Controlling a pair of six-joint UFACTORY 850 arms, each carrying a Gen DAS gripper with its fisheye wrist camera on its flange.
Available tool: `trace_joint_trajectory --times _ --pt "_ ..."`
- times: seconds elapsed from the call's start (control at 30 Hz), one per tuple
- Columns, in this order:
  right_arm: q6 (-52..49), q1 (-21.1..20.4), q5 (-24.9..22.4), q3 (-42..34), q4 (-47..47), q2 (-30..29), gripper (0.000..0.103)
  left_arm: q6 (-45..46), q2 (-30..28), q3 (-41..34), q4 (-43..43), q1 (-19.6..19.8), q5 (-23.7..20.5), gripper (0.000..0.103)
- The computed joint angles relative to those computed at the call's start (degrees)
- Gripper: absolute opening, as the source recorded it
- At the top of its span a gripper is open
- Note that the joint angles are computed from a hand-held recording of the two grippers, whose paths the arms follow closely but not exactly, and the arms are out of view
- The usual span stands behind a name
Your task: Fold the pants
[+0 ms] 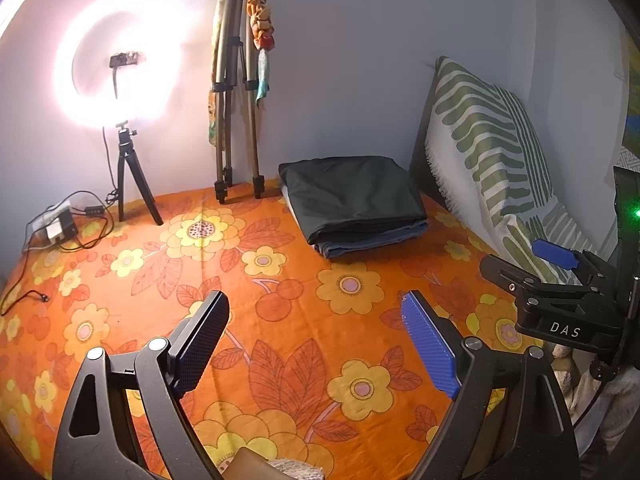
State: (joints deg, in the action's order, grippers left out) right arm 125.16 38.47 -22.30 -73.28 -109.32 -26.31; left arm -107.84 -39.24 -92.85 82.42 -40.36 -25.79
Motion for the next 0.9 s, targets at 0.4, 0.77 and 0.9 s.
trace_joint_trajectory --times 0.4,0.77,0.9 --pt "-0.4 0.2 -0.3 0.1 0.6 0.1 0.103 0.2 0.1 0.0 0.1 -0.1 0.0 0.088" --pt "0.0 0.2 0.1 0.5 0.5 0.2 0.103 0.7 0.3 -0.1 0.1 -0.1 0.3 0.088" --pt "0.1 0.3 0.0 0.7 0.4 0.3 0.103 0.7 0.1 -0.2 0.0 -0.2 0.1 0.088"
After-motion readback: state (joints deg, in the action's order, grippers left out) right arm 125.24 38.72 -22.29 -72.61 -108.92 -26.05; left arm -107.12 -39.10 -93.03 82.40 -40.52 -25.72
